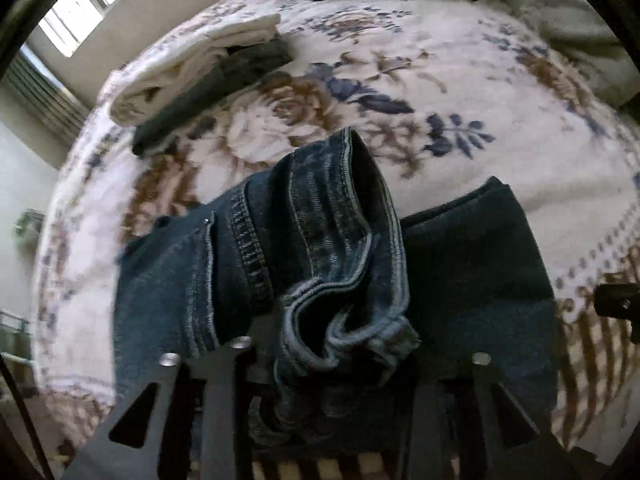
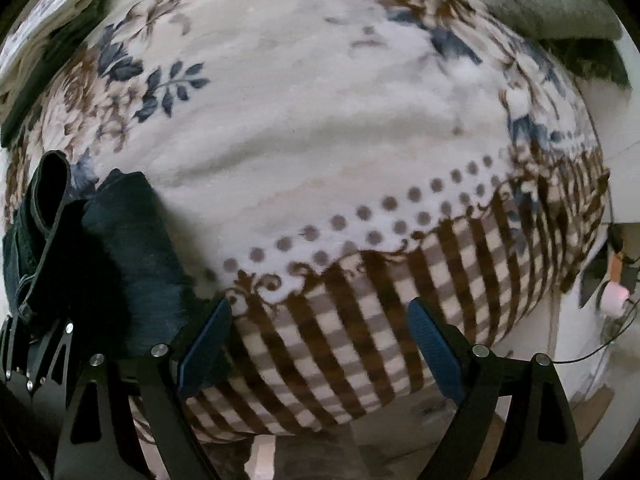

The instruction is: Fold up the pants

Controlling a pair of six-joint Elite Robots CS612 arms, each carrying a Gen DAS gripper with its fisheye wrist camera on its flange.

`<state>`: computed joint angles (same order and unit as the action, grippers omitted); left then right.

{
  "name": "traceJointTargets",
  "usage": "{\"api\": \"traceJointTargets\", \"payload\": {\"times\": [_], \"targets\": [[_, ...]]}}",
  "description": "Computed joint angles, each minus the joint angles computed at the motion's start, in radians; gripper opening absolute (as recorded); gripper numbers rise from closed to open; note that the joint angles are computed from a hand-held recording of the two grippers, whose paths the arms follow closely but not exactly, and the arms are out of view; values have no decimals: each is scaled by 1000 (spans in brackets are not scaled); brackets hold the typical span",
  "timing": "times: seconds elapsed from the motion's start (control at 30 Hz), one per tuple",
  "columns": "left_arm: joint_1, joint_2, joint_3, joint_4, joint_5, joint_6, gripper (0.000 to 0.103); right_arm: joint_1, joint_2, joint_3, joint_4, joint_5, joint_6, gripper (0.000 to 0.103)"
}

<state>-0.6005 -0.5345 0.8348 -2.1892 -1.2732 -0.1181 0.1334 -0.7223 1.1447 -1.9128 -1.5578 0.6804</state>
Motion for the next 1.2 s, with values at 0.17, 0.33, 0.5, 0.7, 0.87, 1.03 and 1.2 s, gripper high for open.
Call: {"api": "traceJointTargets", "payload": {"times": [0.17,0.33,0.5,0.7,0.87,1.03,1.2], "targets": [[-20,-56,59,-67,41,29,82,-49,-43,97,-163,91,-29,92],[-7,-117,124,-108,177,-20,85,-68,-31,73,-316,307,-71,92],[60,-117,104,52,256,-193,85,-54,78,-70,-288,546,-119,92],[116,-75,46,180,322,-240,85,-28,220,-238,-109,659,-161,93],[131,-55,10,181,338,-246,85,3,189,-229,-150,523,-218,29],[138,-43,-31,201,213,-286,85,-9,77,-106,-277,477,-159,22],[146,-21,-81,221,65,-324,85,-57,-47,79,-353,415,-94,22]]}}
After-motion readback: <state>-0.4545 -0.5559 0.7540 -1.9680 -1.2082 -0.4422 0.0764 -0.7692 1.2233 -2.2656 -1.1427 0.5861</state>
